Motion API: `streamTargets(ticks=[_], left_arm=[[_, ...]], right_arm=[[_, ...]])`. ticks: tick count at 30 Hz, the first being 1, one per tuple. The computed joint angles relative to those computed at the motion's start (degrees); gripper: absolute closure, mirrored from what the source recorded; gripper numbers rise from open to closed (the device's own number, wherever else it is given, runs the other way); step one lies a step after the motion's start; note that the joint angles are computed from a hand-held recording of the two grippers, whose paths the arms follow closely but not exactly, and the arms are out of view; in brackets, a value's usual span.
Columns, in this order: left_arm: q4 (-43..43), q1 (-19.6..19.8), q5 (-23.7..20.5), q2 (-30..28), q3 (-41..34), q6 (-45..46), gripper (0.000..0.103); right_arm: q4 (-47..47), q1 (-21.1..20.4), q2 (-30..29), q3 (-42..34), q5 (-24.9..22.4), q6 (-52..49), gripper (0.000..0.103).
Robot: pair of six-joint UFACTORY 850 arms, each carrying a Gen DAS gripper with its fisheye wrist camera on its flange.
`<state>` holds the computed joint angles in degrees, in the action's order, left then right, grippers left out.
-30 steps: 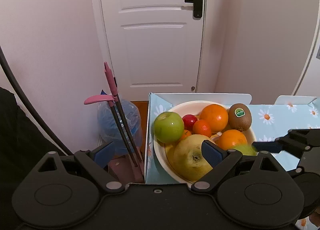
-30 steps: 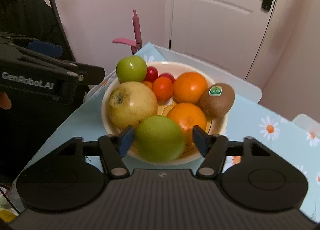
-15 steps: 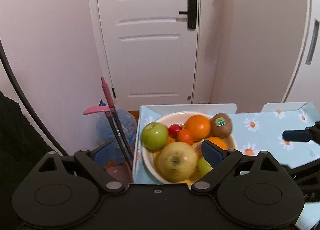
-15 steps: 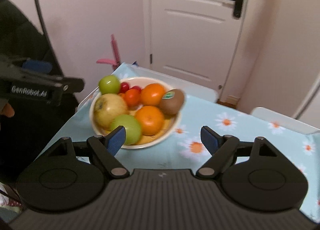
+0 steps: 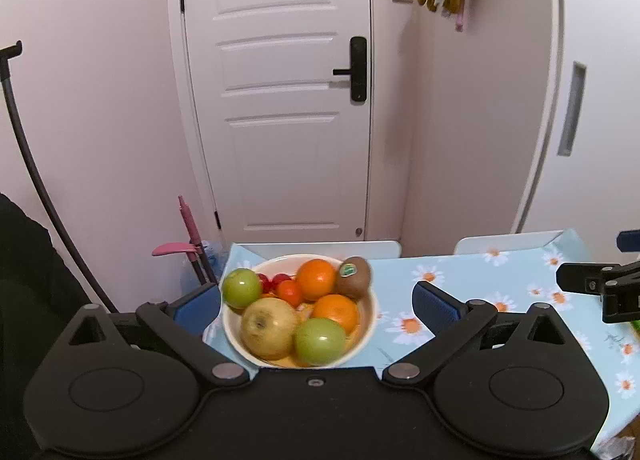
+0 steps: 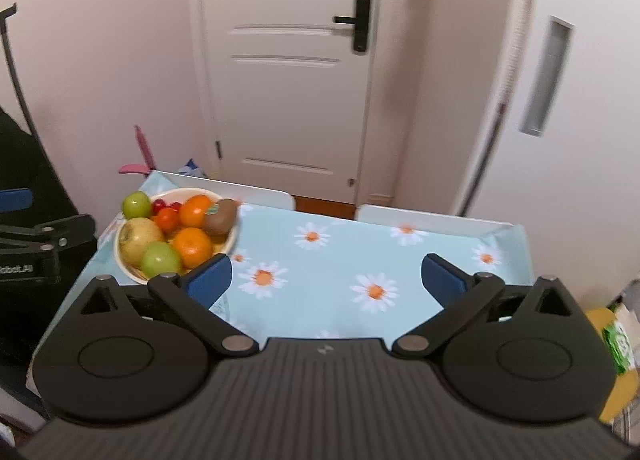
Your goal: Organize fruits
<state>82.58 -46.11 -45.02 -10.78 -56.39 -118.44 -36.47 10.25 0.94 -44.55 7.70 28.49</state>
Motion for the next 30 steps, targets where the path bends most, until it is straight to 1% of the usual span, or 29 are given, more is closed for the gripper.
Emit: streamTargets(ticks=[1, 2, 7, 9, 13, 15, 18, 24, 30], left_arm=[[-0.2, -0.5, -0.4, -0.1, -0.1, -0.2, 0.000], [-0.9, -1.2, -1.2, -0.4, -0.5, -0.1, 0.000], [-4.0, -3.7, -3.1, -1.6, -1.9, 0.5, 0.000], [-4.9, -4.5, -3.8, -2.0, -2.2, 0.8, 0.000], [-5.8, -5.5, -4.8, -2.4, -2.8, 1.1, 0.000], [-5.7, -5.8, -5.1, -2.6, -3.0, 1.1, 0.000], [-5.8, -6.0, -5.5, -3.0, -3.5, 1.9, 0.000], [-5.3, -6.2, -5.6, -2.9, -3.4, 2.5, 0.000], [-5.2, -6.0, -5.2, -3.0, -3.4, 2.7, 0.000]], right_arm=[[4.4, -0.2, 0.5, 0.5, -0.5, -4.1, 0.000], [6.3, -0.6, 1.0, 1.1, -0.7, -5.8, 0.000], [-0.5, -2.7, 2.7, 3.5, -0.5, 1.8, 0.000], [0.7, -3.1, 3.1, 4.1, -0.6, 1.0, 0.000], [-1.3, -3.7, 3.3, 4.5, -0.4, 3.5, 0.000], [-1.5, -3.9, 3.4, 4.6, -0.3, 3.9, 0.000], [3.3, -3.7, 3.4, 4.7, -0.6, -0.4, 0.000], [4.1, -3.9, 3.5, 4.7, -0.9, -0.4, 0.000], [7.5, -3.8, 3.6, 4.7, -1.1, -3.3, 0.000]])
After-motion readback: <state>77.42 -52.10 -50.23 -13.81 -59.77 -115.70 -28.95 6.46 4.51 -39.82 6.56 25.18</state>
